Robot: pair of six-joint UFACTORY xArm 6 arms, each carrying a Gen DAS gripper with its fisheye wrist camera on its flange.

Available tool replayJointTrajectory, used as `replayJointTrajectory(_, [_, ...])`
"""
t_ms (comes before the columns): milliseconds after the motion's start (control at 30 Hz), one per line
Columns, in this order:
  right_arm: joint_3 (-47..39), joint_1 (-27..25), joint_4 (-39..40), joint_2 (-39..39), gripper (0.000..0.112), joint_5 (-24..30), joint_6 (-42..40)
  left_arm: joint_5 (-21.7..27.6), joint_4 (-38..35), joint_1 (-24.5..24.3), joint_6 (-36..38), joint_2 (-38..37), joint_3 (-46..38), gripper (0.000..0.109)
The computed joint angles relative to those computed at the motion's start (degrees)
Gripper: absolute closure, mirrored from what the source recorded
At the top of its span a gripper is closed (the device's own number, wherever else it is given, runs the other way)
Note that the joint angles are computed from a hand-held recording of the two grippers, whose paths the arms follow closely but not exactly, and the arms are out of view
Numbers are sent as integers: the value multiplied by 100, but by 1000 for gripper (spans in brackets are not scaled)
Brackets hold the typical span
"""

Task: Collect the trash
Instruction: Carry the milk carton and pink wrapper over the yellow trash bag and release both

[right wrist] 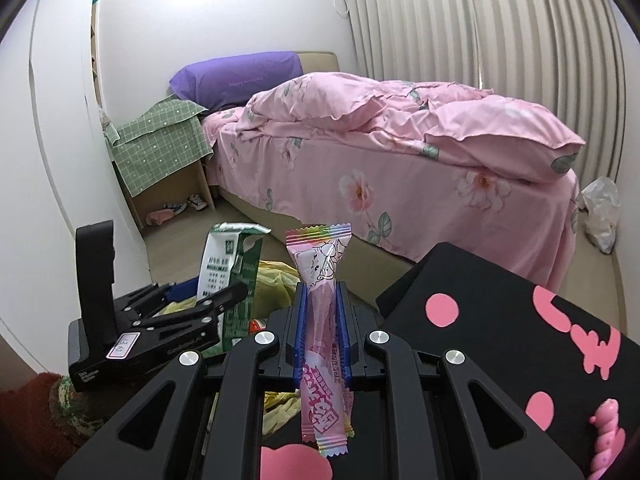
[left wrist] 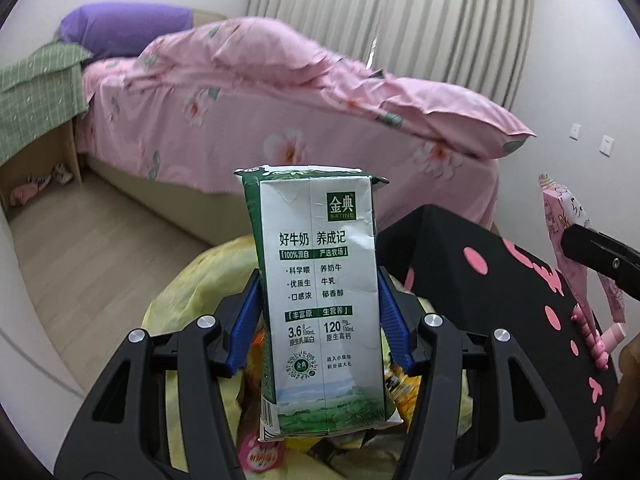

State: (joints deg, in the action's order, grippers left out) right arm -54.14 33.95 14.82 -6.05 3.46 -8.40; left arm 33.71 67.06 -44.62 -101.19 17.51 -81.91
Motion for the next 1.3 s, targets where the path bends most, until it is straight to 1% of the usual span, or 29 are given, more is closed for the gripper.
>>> replayJointTrajectory(33, [-42,26,193,43,99,15,-154,-54,-72,22,-72,-104,134,57])
replayJointTrajectory(100, [-208,115,893,190,99,108,-735,-127,-164,57,-226,-324,397,57])
replayJointTrajectory(167, [-381,190,1372,357,99,213,-1118,-167,-227,93,-382,-554,649,57])
replayJointTrajectory(267, [-695,333,1968,678,99,401,-1603,-265,-292,143,-534,-749,842,57])
replayJointTrajectory(367, [-955,389,2269,947,99,591,-1839,-153,-457,107,-326,-726,804,57])
replayJointTrajectory(467, [-1190,354,2452,1210,99,816,-1930,-44,-832,82,5,-635,738,57])
replayJointTrajectory(633, [-1550,181,2834,1595,99,1410,-2087,-154,-1526,135,643,-469,700,57])
replayJointTrajectory(733, [-1684,93,3017,1744,99,1632,-2118,-218,-1782,190,794,-386,705,57])
replayJointTrajectory(800, [-1734,56,3144,1780,99,1760,-2145,-284,-1749,217,725,-380,756,57])
replayJointTrajectory(867, [-1737,31,3265,1777,99,1806,-2215,-263,-1792,209,795,-371,752,57])
replayJointTrajectory(1000, [-1705,53,3262,1749,99,1791,-2263,-431,-1849,223,836,-402,806,57])
replayJointTrajectory(1200, [-1704,74,3189,1751,99,1764,-2234,-838,-2033,284,705,-669,1153,57])
replayJointTrajectory(1300, [-1705,97,3039,1760,99,1730,-2097,-951,-2246,282,827,-755,1287,57])
